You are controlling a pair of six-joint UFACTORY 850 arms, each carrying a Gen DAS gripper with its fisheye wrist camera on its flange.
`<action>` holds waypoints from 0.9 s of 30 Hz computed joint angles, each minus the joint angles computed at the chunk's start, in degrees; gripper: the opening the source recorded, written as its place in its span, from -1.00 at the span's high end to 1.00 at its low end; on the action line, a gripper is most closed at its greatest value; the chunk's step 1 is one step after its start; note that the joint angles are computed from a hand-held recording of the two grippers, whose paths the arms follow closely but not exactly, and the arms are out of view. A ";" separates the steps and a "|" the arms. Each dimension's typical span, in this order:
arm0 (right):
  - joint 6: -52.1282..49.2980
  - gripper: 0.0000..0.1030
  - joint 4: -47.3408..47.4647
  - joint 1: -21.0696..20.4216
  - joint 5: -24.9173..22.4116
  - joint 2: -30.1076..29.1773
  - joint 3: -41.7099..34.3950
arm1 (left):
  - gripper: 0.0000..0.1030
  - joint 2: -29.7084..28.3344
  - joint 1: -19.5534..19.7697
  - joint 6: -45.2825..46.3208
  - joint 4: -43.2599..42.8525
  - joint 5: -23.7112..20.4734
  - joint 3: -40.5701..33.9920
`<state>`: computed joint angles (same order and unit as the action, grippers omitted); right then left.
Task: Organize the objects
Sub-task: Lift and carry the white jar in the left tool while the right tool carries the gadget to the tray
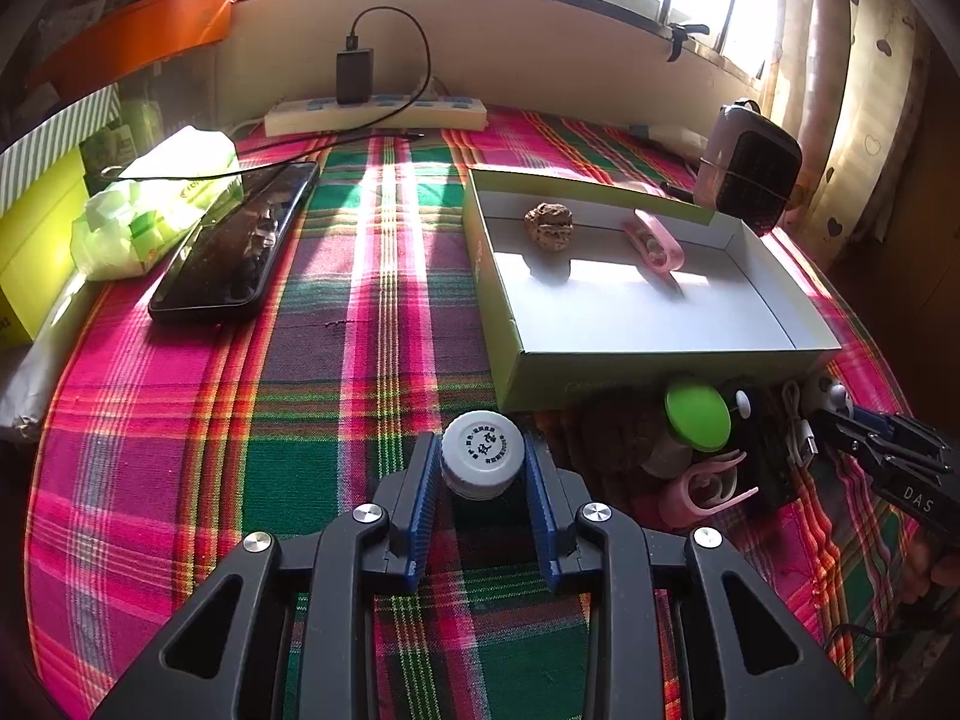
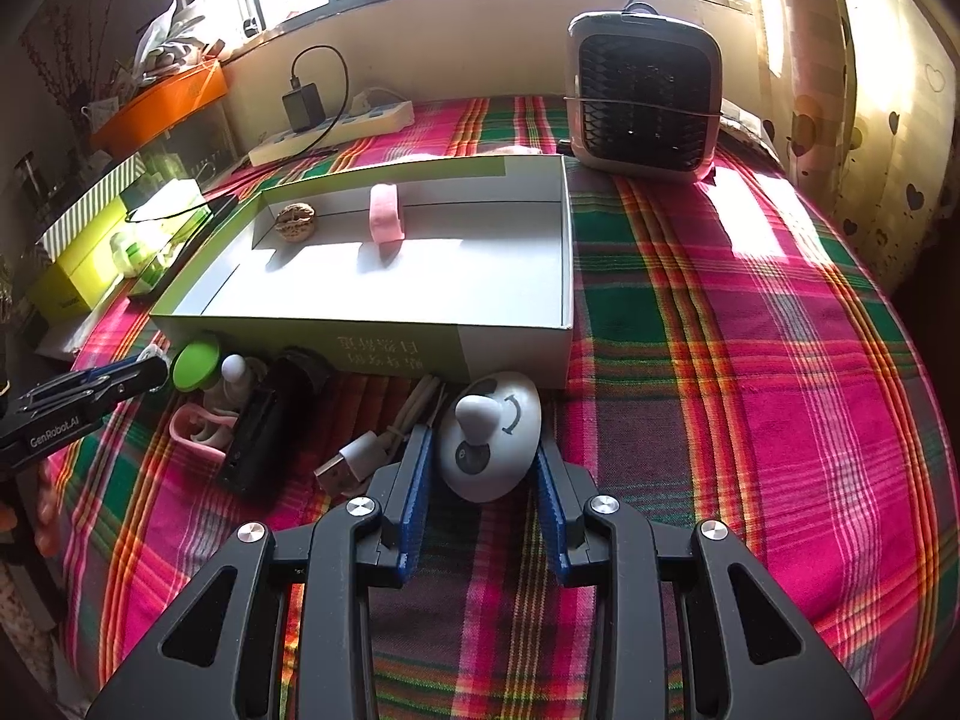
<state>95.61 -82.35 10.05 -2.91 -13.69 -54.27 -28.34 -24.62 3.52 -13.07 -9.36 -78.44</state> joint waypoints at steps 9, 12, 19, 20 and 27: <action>10.96 0.35 -10.85 0.25 0.16 0.86 0.63 | 0.50 0.78 -0.20 1.85 -1.32 -0.04 0.52; 17.40 0.35 -17.44 0.37 -0.02 1.46 0.86 | 0.50 1.60 -0.37 2.78 -1.78 0.67 1.01; 34.31 0.35 -34.58 0.28 0.09 2.77 1.08 | 0.49 2.40 -0.44 9.74 -8.39 0.59 0.55; 34.22 0.35 -34.67 0.28 0.14 2.82 0.95 | 0.49 2.33 -0.46 10.71 -9.21 0.54 0.29; 24.37 0.35 -26.48 0.64 -0.10 2.62 -0.77 | 0.49 1.37 -1.37 5.48 -1.28 0.44 -2.91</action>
<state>119.99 -108.83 10.69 -3.01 -11.07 -55.04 -26.97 -25.99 8.99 -14.35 -8.92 -81.35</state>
